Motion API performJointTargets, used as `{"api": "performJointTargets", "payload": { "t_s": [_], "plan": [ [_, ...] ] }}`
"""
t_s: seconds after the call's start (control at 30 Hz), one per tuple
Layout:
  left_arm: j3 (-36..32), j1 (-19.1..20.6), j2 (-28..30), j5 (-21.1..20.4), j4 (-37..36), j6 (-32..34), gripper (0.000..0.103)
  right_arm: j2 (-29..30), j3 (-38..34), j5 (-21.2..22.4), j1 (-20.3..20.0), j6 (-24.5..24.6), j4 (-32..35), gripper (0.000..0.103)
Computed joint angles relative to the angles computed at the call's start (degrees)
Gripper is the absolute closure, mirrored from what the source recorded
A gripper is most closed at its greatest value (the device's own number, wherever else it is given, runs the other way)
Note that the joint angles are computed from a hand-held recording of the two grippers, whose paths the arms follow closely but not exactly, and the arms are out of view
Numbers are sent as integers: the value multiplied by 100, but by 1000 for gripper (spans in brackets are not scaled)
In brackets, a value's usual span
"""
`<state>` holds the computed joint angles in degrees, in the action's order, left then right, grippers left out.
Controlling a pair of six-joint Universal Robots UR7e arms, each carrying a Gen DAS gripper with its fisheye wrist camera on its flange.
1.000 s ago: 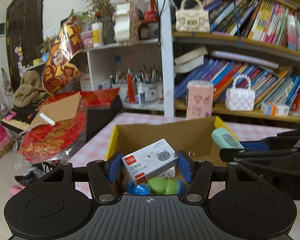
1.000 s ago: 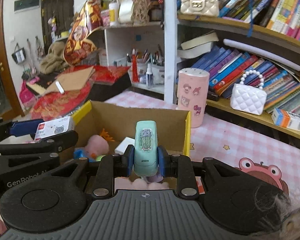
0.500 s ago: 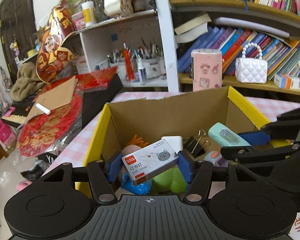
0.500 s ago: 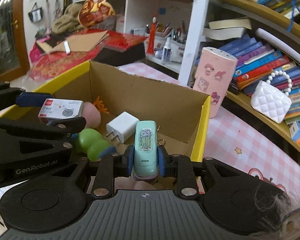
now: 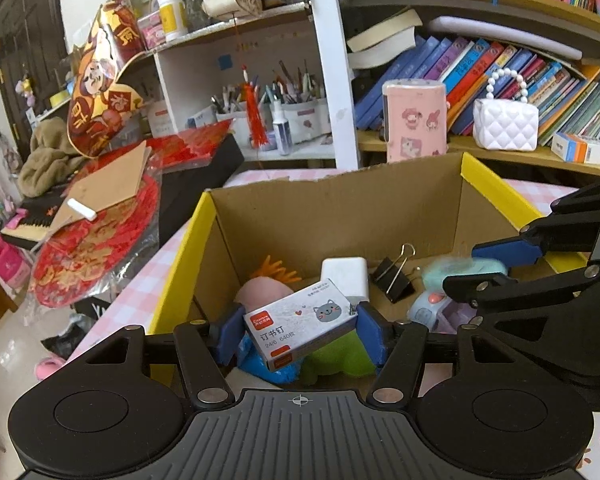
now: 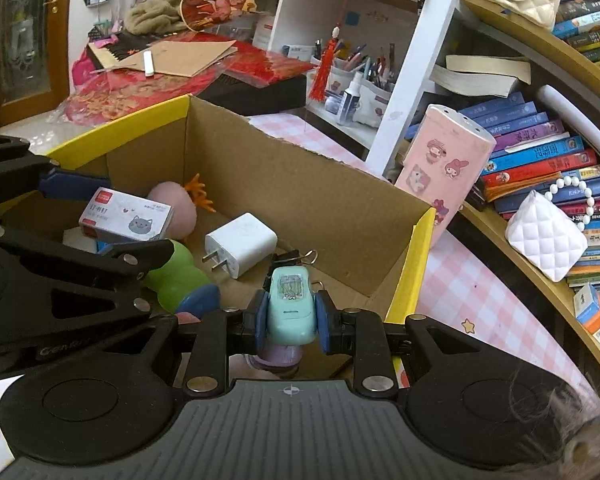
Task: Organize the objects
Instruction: 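Open both grippers to drop the small box and stapler into the box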
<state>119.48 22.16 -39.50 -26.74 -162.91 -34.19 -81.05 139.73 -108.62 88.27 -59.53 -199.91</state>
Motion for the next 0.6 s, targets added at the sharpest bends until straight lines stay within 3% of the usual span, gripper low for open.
{"api": "performJointTargets", "payload": {
  "t_s": [0.13, 0.4, 0.6],
  "plan": [
    [78, -96, 8, 311, -288, 131, 29, -82, 42, 98, -31, 200, -28, 71],
    [309, -328, -194, 428, -919, 299, 28, -359, 341, 234, 65, 423, -411, 65],
    [557, -596, -451, 470, -1103, 94, 26, -733, 659, 185, 145, 1083, -870, 62]
  ]
}}
